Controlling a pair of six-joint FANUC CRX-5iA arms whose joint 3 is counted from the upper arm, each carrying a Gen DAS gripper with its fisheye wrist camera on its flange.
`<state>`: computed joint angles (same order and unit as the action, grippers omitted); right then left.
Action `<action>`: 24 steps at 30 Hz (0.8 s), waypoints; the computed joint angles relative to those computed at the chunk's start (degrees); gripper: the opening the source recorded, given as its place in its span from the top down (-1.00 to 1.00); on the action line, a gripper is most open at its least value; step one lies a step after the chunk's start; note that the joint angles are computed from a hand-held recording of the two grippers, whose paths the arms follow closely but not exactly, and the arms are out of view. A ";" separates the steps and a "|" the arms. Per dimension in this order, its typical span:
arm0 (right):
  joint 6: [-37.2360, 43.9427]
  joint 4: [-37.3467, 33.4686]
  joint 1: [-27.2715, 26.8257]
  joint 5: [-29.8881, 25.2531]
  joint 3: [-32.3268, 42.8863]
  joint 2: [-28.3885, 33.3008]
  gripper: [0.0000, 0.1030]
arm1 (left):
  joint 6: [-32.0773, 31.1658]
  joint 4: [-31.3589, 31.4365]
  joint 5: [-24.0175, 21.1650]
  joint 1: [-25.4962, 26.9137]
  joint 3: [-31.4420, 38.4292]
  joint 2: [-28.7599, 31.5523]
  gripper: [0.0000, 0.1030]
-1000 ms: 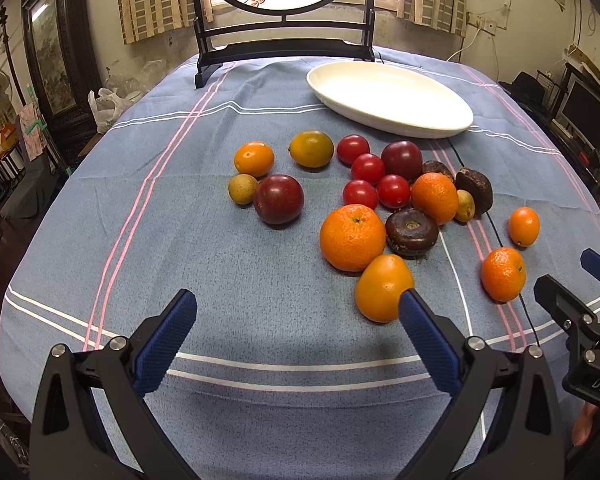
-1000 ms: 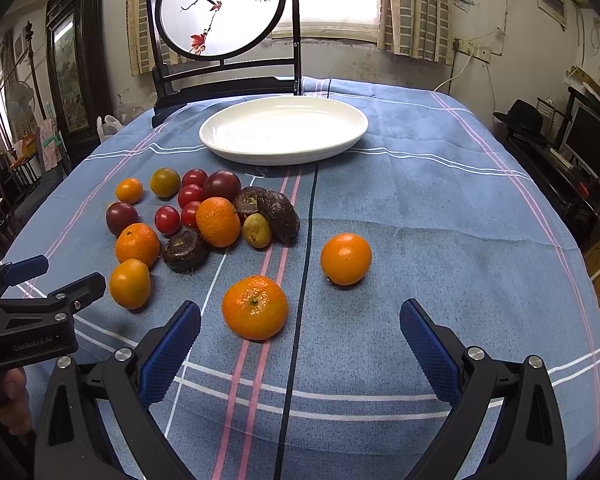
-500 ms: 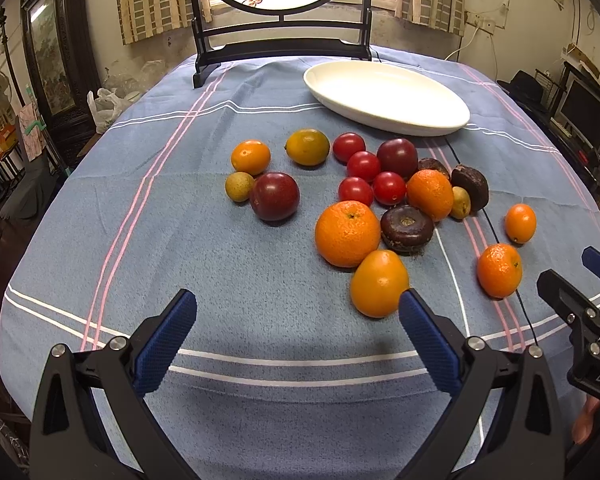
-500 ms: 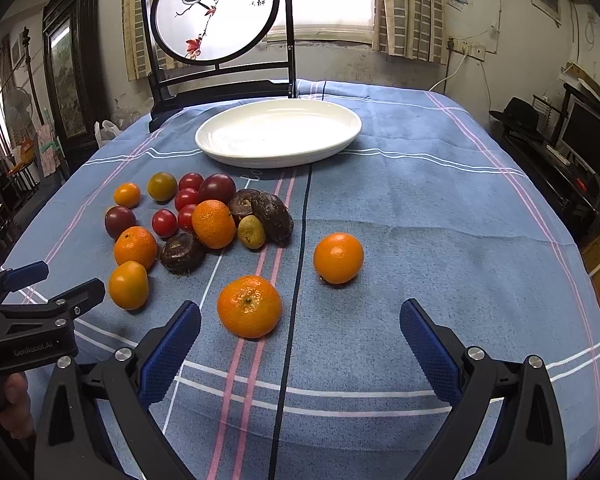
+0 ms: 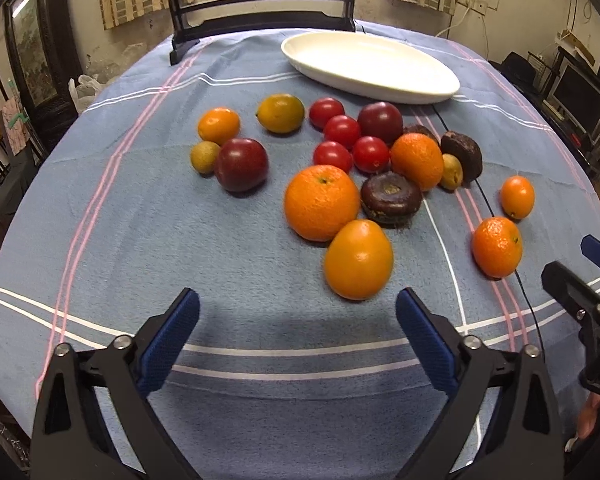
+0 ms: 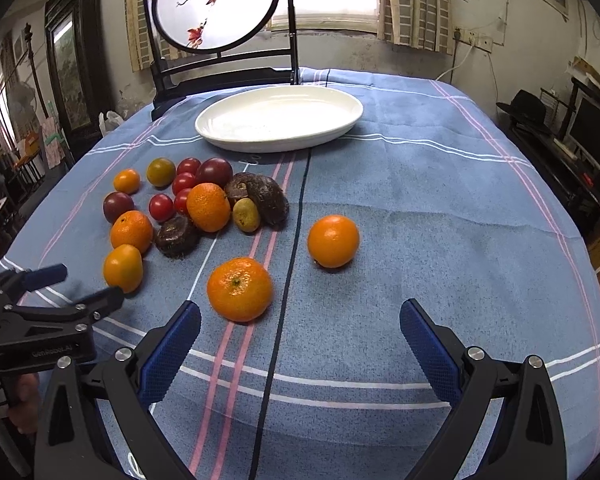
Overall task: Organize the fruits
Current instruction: 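Grasp an orange fruit with the left tool while the right tool grasps a mandarin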
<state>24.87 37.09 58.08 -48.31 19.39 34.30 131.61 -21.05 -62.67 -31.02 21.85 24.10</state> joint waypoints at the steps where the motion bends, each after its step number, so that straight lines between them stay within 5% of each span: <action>1: -0.27 -0.22 -0.19 0.51 -0.48 -0.32 -0.93 | -0.80 0.78 -0.33 0.11 0.65 0.69 -0.57; 5: -1.34 -0.22 -0.73 2.06 -2.38 -1.46 -0.93 | -1.69 2.36 -2.50 0.27 4.54 4.01 -0.40; 9: -0.02 -0.04 -0.76 1.78 -2.41 -1.33 -0.93 | -4.75 1.48 -1.64 -0.56 7.34 5.89 0.30; 15: 5.09 -1.17 -0.61 0.43 0.99 0.57 -0.83 | -6.82 3.16 1.19 -0.06 4.16 3.97 0.31; 23: 25.64 -15.80 -1.06 -11.20 23.42 12.42 -0.36 | -9.62 6.68 4.83 2.63 -2.10 -0.57 0.31; 24: 27.41 -17.55 -1.21 -12.95 26.23 13.80 -0.11 | -10.81 6.87 4.96 2.82 -2.24 -0.82 0.31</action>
<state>52.28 19.54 56.87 -61.26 45.62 48.10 120.80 -14.17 -57.71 -28.20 19.61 23.27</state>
